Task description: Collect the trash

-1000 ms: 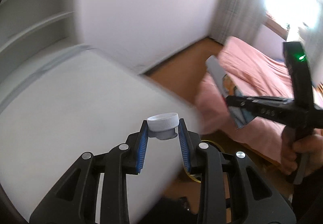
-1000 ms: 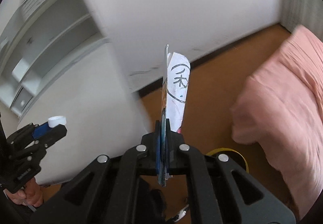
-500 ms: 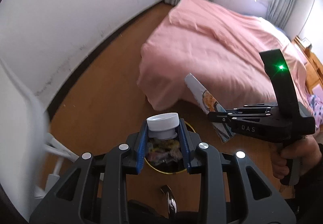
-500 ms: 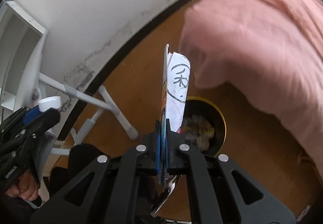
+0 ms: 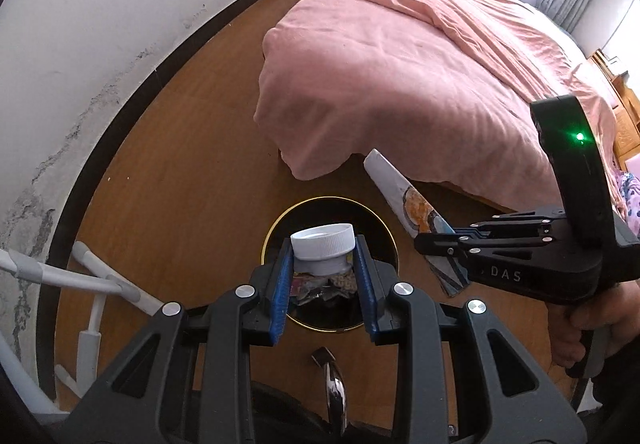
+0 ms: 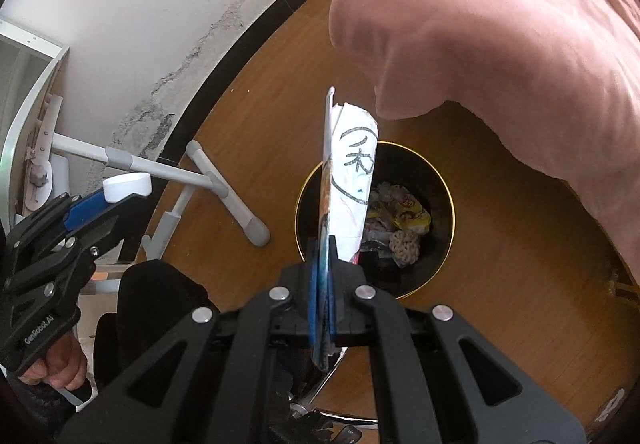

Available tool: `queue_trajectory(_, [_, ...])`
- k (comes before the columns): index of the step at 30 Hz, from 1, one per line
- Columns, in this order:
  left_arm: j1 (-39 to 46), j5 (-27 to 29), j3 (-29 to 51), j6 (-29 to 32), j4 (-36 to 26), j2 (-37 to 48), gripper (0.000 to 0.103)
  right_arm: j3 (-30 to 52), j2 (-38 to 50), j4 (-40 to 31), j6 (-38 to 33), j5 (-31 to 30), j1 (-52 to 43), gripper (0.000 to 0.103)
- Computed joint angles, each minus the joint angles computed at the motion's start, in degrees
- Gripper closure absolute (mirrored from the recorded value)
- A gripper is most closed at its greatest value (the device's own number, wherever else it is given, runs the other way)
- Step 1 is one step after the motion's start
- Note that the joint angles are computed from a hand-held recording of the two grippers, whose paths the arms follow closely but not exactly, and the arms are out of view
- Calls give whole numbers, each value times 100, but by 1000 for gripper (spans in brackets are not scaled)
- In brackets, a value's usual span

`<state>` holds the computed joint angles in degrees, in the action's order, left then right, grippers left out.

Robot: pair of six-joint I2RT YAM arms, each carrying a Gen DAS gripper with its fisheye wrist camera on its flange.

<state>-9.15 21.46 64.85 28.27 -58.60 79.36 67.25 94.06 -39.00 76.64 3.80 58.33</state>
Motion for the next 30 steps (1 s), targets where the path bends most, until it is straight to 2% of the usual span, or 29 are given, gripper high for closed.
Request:
queue_trajectory(9, [-105,-38,19,-49,-48,88,74,-432,-183,390,10,-179,-224,97])
queue_trajectory(10, [-121,-47,17,-65,-34,100,74,-465,-202,393,12,-163,-226,90])
queue_trajectory(11, [-137,-60,9,-76,-19,104,74,-497,-226,409,8,-152,-238,66])
queue_trajectory(13, [-136,-64,-10,-73,-8,94,74,-520,-308,374,95,54,-164,28])
queue_trajectory(15, [-128,-59,-8,-70,-16,96,74,-488,-385,295,100,249,-99,28])
queue_trajectory(27, [-168,143,51,55,-269,111,74,-440,-717,-108,422,549,23,28])
queue_trajectory(28, [-161,165,47,85,-283,91,71,-436,-782,-179,467,603,39,28])
queue_trajectory(30, [-137,210,65,138,-348,31,57,-430,-899,-314,565,708,81,28])
